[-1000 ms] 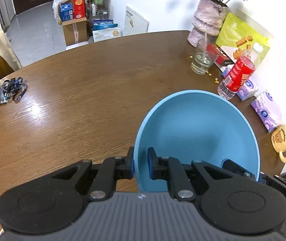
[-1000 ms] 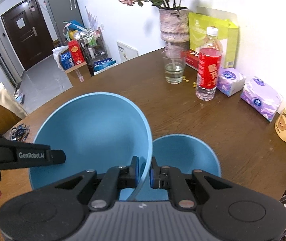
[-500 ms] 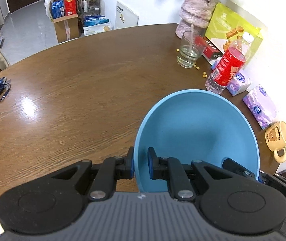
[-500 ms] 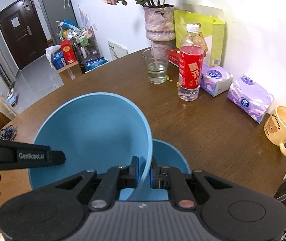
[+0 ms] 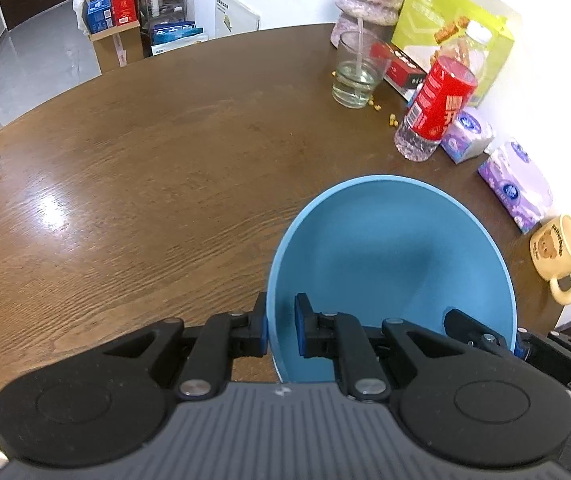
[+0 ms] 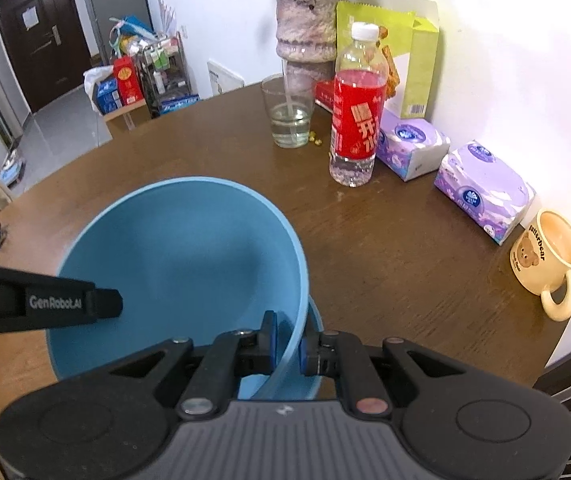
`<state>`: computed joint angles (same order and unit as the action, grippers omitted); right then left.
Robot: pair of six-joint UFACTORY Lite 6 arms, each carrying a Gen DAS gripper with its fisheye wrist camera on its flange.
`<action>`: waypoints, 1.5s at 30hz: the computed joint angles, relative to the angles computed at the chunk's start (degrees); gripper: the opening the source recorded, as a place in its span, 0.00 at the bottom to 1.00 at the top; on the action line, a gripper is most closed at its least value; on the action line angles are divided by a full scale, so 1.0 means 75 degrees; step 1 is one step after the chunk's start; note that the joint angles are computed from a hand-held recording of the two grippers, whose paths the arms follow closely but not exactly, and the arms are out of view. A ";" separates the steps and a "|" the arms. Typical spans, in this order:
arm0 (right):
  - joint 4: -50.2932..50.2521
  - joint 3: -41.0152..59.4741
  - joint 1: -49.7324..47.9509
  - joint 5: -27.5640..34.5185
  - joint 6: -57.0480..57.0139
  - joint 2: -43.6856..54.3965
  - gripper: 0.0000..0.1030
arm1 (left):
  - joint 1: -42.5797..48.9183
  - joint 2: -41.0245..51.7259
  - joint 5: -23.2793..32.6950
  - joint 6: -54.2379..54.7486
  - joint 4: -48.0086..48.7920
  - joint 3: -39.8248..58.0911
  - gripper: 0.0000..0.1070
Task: Organize plates and bowls
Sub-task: 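Lift the bowl with both tools and carry it toward the bowl stack, then lower the held bowl into the bowl stack with both tools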
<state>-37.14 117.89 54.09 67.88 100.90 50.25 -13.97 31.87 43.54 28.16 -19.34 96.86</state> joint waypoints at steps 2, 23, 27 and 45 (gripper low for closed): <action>0.0009 -0.0220 0.0009 -0.0113 -0.0020 -0.0062 0.10 | -0.0093 -0.0090 -0.0201 -0.0032 0.0134 -0.0258 0.12; -0.0147 -0.0644 0.0161 -0.0126 -0.0601 -0.0031 0.11 | -0.0506 -0.0560 -0.1271 -0.0268 0.0618 -0.1605 0.13; -0.0240 -0.0909 0.0183 -0.0250 -0.0528 -0.0158 0.11 | -0.0473 -0.0631 -0.1377 -0.0113 0.0461 -0.1732 0.13; -0.0345 0.0155 0.0287 0.0460 -0.1799 0.0690 0.17 | -0.0539 -0.0919 -0.1939 -0.0020 0.0520 -0.2367 0.13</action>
